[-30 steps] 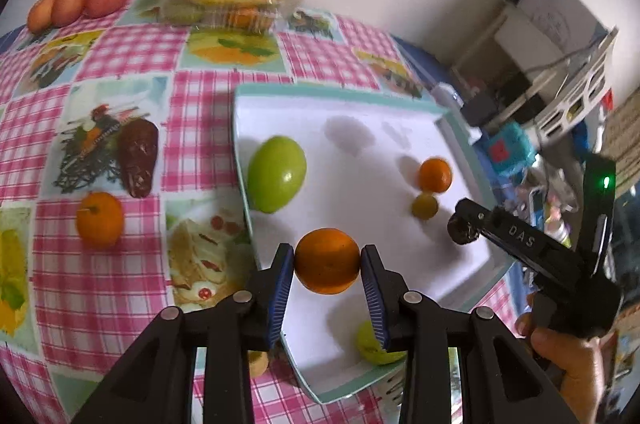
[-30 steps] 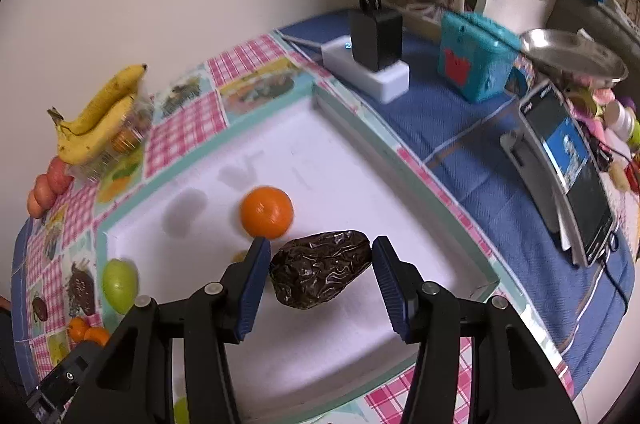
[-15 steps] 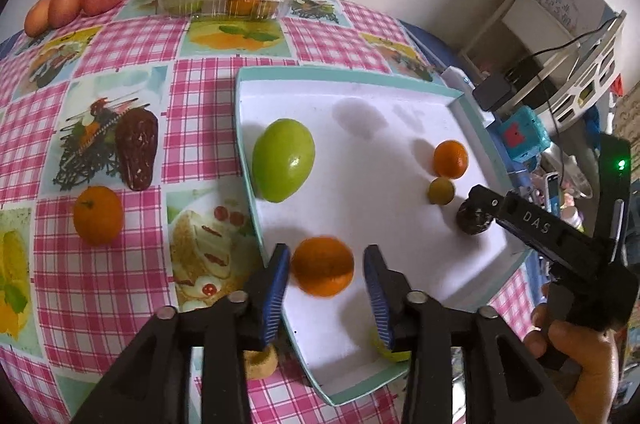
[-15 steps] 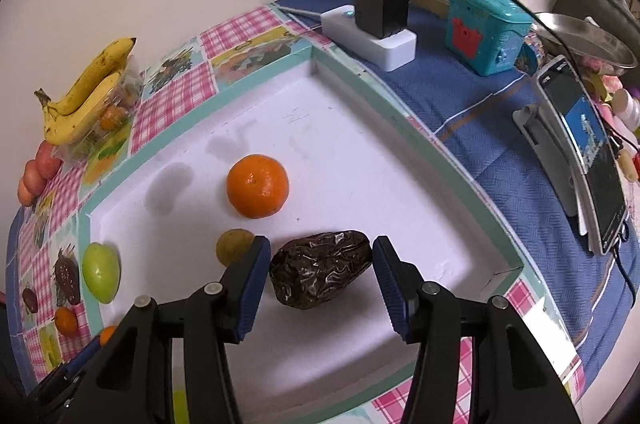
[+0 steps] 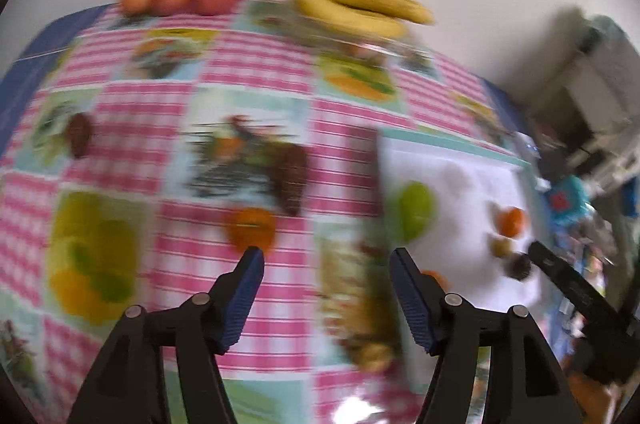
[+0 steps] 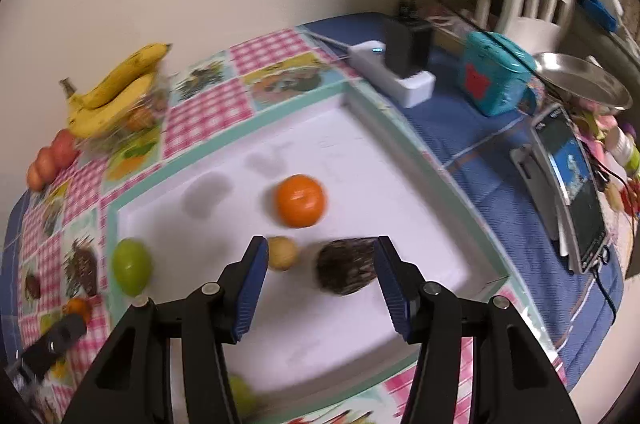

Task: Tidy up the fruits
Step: 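Lower the date into the tray and open the right tool while the left releases the tangerine, then move both open tools out of the tray toward the loose fruits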

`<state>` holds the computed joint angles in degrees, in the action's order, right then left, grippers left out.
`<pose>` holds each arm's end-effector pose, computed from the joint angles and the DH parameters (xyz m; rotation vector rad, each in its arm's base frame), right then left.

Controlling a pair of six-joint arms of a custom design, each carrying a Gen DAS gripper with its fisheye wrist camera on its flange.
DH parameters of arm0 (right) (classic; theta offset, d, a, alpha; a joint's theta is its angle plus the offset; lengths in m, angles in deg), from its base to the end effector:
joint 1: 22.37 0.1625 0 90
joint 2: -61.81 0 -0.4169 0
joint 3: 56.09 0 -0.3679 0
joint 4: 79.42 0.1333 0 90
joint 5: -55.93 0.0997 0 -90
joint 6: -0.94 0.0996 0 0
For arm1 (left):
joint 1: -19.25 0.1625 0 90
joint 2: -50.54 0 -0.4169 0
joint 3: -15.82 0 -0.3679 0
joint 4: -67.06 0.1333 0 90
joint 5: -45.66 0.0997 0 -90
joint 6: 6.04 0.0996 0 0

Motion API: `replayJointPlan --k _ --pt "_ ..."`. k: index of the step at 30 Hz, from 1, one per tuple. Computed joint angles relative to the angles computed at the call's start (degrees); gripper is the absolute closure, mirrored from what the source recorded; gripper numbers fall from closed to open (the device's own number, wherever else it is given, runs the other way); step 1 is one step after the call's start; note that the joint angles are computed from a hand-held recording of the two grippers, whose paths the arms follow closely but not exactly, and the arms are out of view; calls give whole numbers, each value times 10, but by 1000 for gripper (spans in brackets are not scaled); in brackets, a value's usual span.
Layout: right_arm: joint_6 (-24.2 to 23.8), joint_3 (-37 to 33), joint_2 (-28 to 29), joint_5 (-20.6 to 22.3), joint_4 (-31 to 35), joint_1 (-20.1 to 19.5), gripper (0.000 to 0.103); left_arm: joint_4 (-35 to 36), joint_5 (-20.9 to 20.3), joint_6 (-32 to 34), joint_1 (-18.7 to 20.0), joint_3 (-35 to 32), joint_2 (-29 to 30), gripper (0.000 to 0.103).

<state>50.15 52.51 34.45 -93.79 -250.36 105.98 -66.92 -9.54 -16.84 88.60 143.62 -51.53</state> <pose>0.3633 -0.3830 -0.0603 -0.2081 -2.2248 0.8834 0.0494 -0.4082 0.3640 0.0919 2.5759 -0.6167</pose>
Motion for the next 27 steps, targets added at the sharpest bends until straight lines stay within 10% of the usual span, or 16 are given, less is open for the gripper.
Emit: replayJointPlan --k 12,27 --pt "-93 -86 55 63 10 23 47 -4 25 3 66 -46 -12 30" --pt "-63 -108 66 64 63 20 36 8 36 22 66 -48 -1 4"
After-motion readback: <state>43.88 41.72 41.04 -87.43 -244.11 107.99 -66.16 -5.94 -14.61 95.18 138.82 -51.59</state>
